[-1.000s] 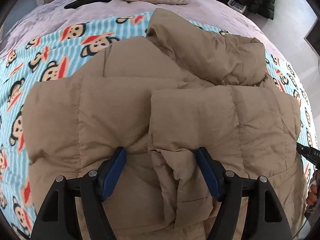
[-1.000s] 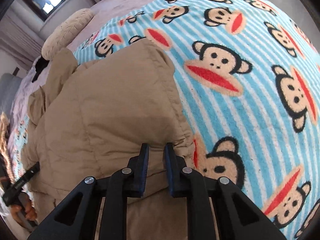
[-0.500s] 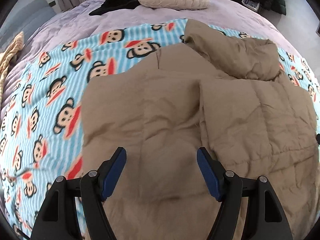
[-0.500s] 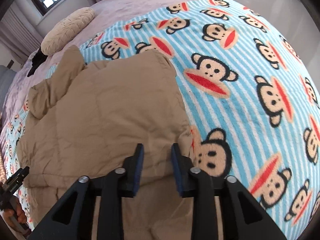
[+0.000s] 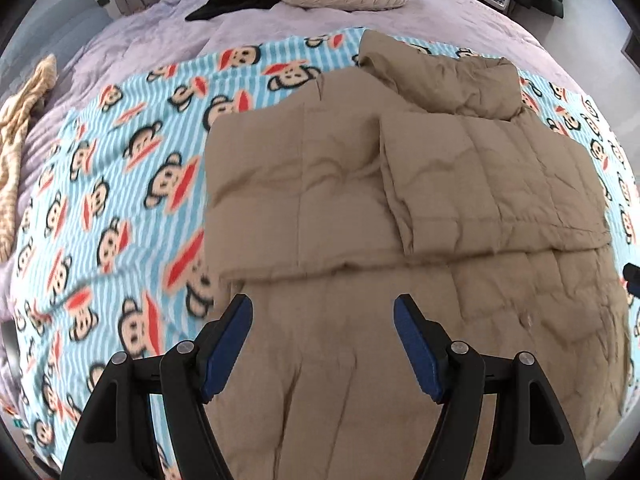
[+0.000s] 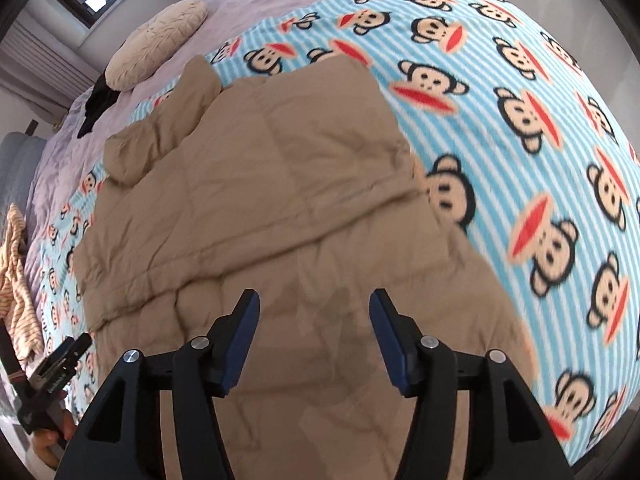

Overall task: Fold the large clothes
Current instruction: 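Move both open tools toward the jacket hem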

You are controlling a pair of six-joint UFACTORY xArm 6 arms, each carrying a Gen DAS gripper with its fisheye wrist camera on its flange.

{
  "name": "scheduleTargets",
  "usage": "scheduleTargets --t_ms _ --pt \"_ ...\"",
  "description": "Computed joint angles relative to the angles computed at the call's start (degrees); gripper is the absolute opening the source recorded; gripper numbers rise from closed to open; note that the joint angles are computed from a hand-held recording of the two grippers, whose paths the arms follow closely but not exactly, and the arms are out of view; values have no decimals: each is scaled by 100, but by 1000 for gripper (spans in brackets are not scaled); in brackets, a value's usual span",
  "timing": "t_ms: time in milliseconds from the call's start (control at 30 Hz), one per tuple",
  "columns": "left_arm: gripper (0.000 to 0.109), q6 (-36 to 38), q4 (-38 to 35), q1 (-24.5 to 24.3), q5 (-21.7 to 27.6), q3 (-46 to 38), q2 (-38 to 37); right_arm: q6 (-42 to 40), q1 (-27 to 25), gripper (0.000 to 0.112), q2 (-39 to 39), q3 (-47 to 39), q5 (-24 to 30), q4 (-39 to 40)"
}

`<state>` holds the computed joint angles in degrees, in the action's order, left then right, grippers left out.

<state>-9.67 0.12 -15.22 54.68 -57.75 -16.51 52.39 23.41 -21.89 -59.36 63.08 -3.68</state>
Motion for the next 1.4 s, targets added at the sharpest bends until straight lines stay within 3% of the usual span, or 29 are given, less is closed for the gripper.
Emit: scheduleTargets --t_ms 67,100,333,467,733,833,867,1167,1400 --pt "85 -44 -51 17 83 68 -170 123 118 64 -70 -15 79 26" --pt "103 -88 -94 34 114 107 -285 182 174 65 -99 -21 105 21" --pt "103 90 -327 109 480 70 -679 585 565 67 -181 -228 369 -53" --pt "103 177 -423 200 657 61 -827 703 728 83 -205 -340 371 -49" --pt "103 428 -545 269 965 86 -1011 1161 1146 85 -290 -481 544 -137" --pt "103 420 -536 235 1072 128 -1094 1230 1254 102 -323 -466 644 -66" --pt "103 398 -528 223 1126 143 -1136 1240 1276 103 -332 -453 662 -57" --pt "103 -232 -237 122 1613 509 -1673 820 1147 103 -625 -170 684 394" --pt "103 -1225 256 -551 2114 801 -2304 574 814 103 -1604 522 765 807"
